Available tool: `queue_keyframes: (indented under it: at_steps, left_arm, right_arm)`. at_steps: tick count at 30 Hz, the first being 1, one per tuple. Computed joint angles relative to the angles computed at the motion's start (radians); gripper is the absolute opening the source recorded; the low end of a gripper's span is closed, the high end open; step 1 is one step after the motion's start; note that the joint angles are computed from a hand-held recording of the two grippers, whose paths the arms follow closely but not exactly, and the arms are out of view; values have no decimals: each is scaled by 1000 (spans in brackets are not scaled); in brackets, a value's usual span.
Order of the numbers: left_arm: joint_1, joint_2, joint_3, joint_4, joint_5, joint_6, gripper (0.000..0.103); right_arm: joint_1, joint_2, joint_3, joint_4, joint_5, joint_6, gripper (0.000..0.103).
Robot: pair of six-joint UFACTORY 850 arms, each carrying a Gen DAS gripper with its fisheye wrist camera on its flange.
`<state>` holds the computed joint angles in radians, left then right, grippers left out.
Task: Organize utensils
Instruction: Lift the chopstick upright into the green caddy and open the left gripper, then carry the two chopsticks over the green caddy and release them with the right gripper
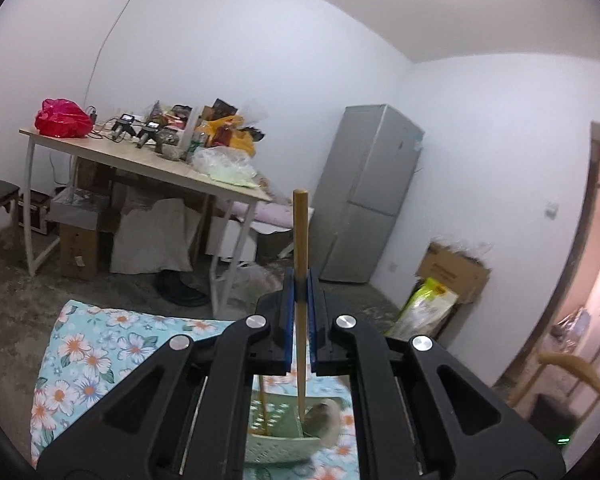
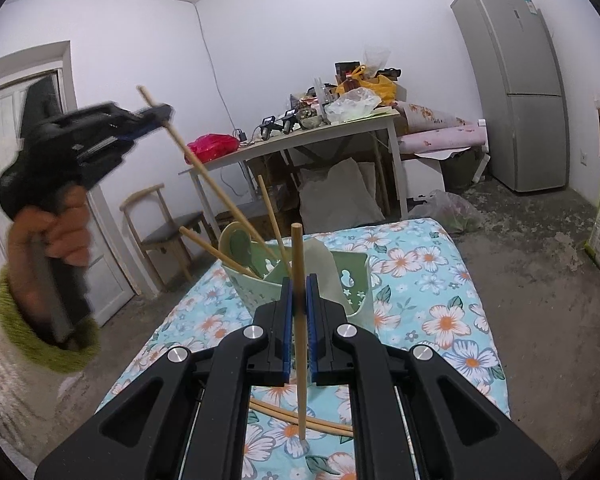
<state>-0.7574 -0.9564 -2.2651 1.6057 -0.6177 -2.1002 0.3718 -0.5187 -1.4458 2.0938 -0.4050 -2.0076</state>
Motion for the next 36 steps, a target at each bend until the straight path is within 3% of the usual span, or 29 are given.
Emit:
queue_keyframes:
  at_steps: [9,11,13,20,27,32,36]
  left_arm:
    - [27,-211,-279,-277,4,282,5]
    - [31,-212,-273,-308,21,299,13]
    - [32,-178,-208,-277,34,241,25]
    - [18,-37,35,-59,30,-25,46]
    - [-25,127,296,119,-64,-260,70]
    - [-53,212,440,98,-97,-295,83]
    - [-71,250,546,6,-105,-300,86]
  right_arm:
    - [0,-6,-10,-61,3,60,7]
    - [1,-7,-14,-71,7,69,7]
    - [2,-6,-13,-71,9,69,7]
    - [5,-8,-20,-81,17,81,7]
    - [8,1,-13,-55,15,57,7]
    - [7,4,-18,-46,-9,45,7]
    - [9,-2,-48,-64,-19,46,7]
